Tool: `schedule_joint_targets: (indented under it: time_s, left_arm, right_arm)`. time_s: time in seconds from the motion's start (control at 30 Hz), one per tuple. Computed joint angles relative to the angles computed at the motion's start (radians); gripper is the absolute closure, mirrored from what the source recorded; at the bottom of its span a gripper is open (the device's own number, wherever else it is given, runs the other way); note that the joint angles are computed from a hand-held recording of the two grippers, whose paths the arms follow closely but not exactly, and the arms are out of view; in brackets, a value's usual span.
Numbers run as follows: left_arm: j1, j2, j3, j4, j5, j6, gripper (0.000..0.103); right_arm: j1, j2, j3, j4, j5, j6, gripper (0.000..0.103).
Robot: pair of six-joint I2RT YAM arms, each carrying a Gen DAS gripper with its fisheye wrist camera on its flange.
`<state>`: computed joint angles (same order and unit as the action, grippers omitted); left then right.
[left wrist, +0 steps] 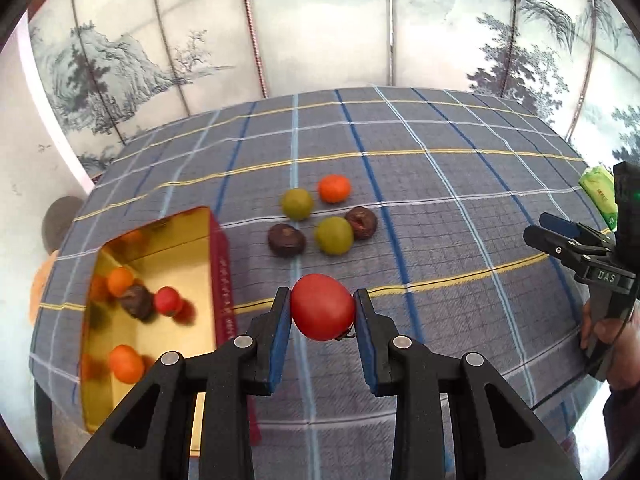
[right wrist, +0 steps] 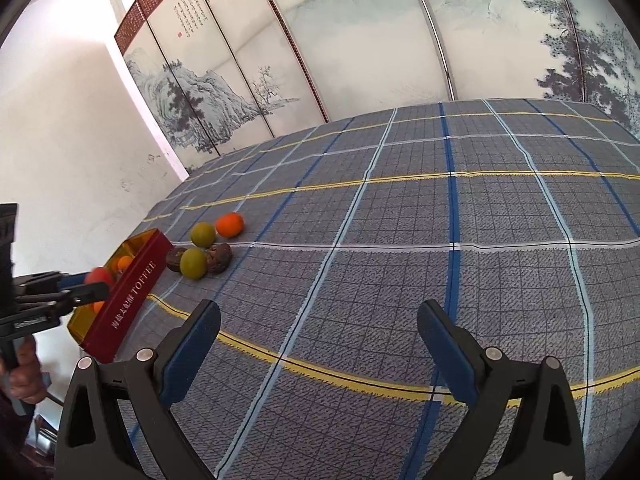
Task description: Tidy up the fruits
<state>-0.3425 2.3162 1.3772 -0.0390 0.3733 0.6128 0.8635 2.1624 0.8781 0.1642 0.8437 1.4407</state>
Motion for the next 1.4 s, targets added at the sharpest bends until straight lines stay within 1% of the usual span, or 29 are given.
schedule_joint_targets:
  time_s: [0.3, 0.4, 0.47, 0.53, 0.73, 0.83, 0.93, 1.0, 1.1, 1.27, 1.4]
  left_arm:
    - [0.078, 0.013, 0.048, -0.033, 0.022, 0.002, 0.071]
    - [0.096, 0.02, 0.059, -0.026, 0.014, 0.005, 0.071]
    - [0.107, 0.027, 0.069, -0.024, 0.009, 0.007, 0.071]
    - [0.116, 0.036, 0.081, -0.023, 0.004, 0.006, 0.071]
    - [0.13, 0.062, 0.115, -0.026, -0.008, 0.01, 0.071]
    - [0.133, 0.082, 0.14, -0.034, -0.021, 0.011, 0.071]
    - [0.139, 0.109, 0.177, -0.051, -0.03, 0.007, 0.071]
    - [0.143, 0.127, 0.203, -0.063, -0.039, 0.002, 0.071]
    - [0.15, 0.163, 0.253, -0.092, -0.049, -0.005, 0.071]
    - [0.156, 0.197, 0.301, -0.123, -0.057, -0.006, 0.071]
    - [0.156, 0.212, 0.324, -0.142, -0.059, -0.004, 0.071]
  right_arm:
    - [-0.011, 0.016, 0.06, -0.109, -0.03, 0.012, 0.004]
    - [-0.018, 0.028, 0.083, -0.108, -0.051, -0.028, 0.004]
    - [-0.027, 0.036, 0.095, -0.063, -0.073, -0.08, 0.004]
    - [-0.037, 0.043, 0.124, -0.05, -0.087, -0.138, 0.004]
    - [-0.096, 0.074, 0.24, -0.017, -0.166, -0.4, 0.004]
    - [-0.123, 0.1, 0.288, -0.007, -0.204, -0.486, 0.004]
    - [-0.149, 0.122, 0.315, 0.014, -0.24, -0.544, 0.005]
    - [-0.162, 0.134, 0.327, 0.024, -0.26, -0.572, 0.007]
    - [-0.182, 0.161, 0.362, 0.03, -0.301, -0.625, 0.014]
    - [-0.22, 0.221, 0.465, -0.031, -0.366, -0.718, 0.028]
    - [-0.249, 0.264, 0.537, -0.068, -0.403, -0.779, 0.035]
